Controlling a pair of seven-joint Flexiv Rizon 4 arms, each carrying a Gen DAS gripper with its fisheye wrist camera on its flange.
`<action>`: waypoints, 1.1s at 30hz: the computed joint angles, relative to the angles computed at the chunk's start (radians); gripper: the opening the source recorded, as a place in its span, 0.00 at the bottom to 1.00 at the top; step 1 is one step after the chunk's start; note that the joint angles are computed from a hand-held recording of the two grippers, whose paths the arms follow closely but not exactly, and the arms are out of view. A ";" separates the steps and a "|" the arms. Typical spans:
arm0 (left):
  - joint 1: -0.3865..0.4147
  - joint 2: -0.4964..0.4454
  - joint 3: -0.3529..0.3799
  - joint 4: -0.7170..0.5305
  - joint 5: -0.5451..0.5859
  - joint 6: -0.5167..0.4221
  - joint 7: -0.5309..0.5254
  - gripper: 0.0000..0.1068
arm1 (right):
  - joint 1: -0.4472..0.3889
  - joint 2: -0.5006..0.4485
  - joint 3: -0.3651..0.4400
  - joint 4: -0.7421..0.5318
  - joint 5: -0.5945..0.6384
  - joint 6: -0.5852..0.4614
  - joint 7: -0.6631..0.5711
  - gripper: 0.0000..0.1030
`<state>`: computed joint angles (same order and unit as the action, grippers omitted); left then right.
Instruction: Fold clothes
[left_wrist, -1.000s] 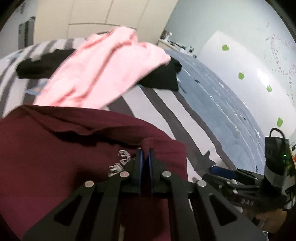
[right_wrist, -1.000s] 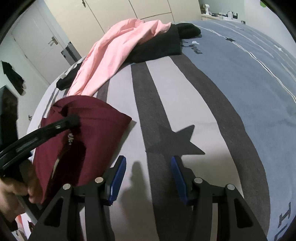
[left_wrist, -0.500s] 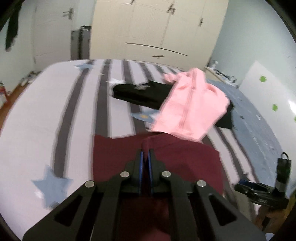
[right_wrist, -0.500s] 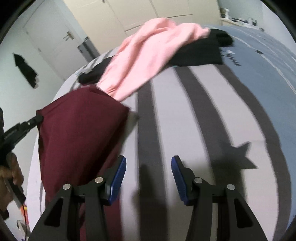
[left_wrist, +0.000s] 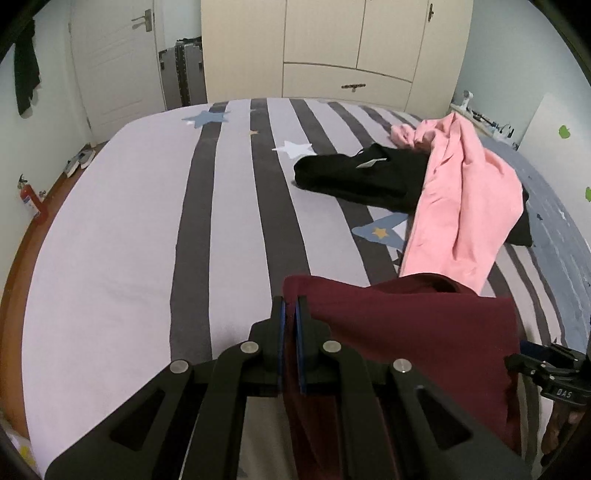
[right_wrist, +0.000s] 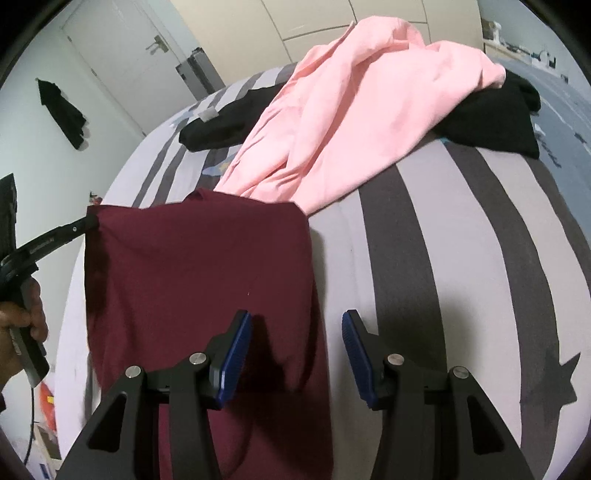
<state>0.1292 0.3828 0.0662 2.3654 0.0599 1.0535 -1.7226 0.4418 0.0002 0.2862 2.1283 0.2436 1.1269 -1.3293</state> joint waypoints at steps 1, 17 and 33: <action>0.003 -0.006 -0.001 -0.001 0.001 0.001 -0.002 0.03 | 0.000 -0.004 -0.001 -0.004 0.001 -0.002 0.001 0.46; 0.045 -0.103 -0.026 -0.060 0.132 -0.047 -0.089 0.03 | 0.006 -0.027 0.007 0.012 -0.036 -0.016 0.003 0.46; -0.173 0.331 0.034 0.163 -0.094 -0.224 -0.055 0.15 | -0.022 0.020 -0.012 0.032 -0.055 -0.021 -0.050 0.46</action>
<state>-0.0443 0.7143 0.1001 2.5287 -0.0338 0.8299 -1.7778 0.4196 0.0201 0.2743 2.1603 0.1888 1.1058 -1.3794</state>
